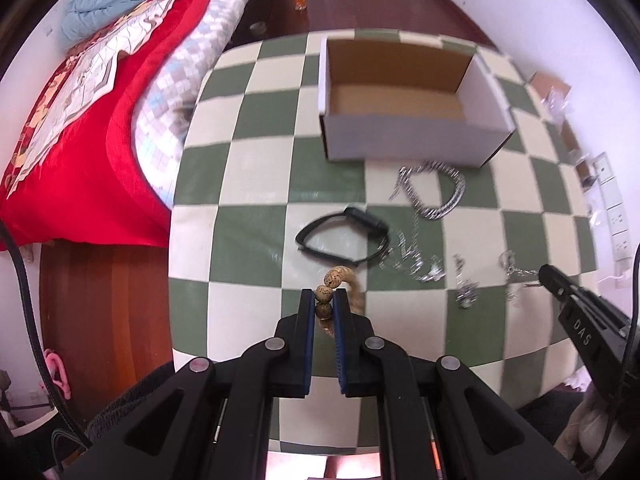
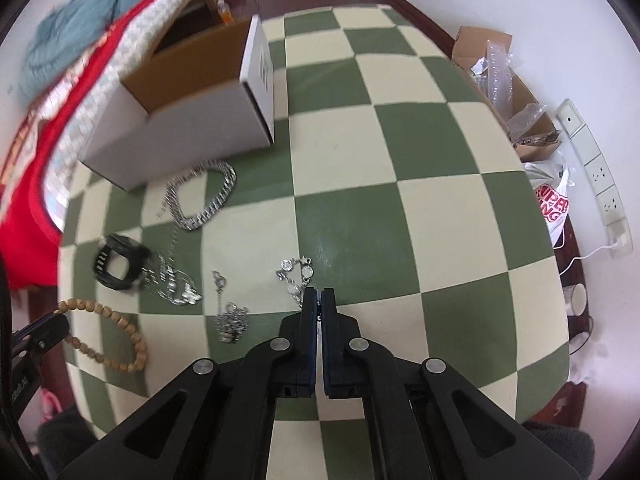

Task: Organize jewelry
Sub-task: 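Carry the bead bracelet with the left gripper into the white box and release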

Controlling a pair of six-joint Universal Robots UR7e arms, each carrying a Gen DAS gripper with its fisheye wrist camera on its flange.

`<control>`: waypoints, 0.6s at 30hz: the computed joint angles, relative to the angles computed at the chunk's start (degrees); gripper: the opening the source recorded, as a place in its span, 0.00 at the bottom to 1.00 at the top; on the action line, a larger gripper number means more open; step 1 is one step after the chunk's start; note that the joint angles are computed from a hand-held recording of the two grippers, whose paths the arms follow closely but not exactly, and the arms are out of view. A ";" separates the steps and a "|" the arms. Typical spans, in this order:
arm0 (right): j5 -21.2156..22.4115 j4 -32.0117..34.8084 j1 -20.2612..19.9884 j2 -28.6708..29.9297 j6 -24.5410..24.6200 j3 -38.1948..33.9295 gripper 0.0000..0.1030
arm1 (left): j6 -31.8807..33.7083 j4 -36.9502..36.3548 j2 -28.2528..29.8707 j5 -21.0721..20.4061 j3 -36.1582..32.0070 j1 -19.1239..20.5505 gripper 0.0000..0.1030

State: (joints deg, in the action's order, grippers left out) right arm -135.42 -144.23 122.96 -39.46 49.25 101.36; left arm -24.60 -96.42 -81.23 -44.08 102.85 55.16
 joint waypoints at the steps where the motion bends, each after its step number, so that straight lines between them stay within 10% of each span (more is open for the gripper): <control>1: -0.06 -0.68 0.35 -0.42 0.13 0.24 0.01 | 0.28 -0.23 -0.04 -0.32 -0.45 -0.15 0.06; 18: 2.44 -11.78 0.73 -8.75 -17.58 -3.10 0.01 | 6.87 -1.95 6.00 -6.89 -15.83 -2.28 0.06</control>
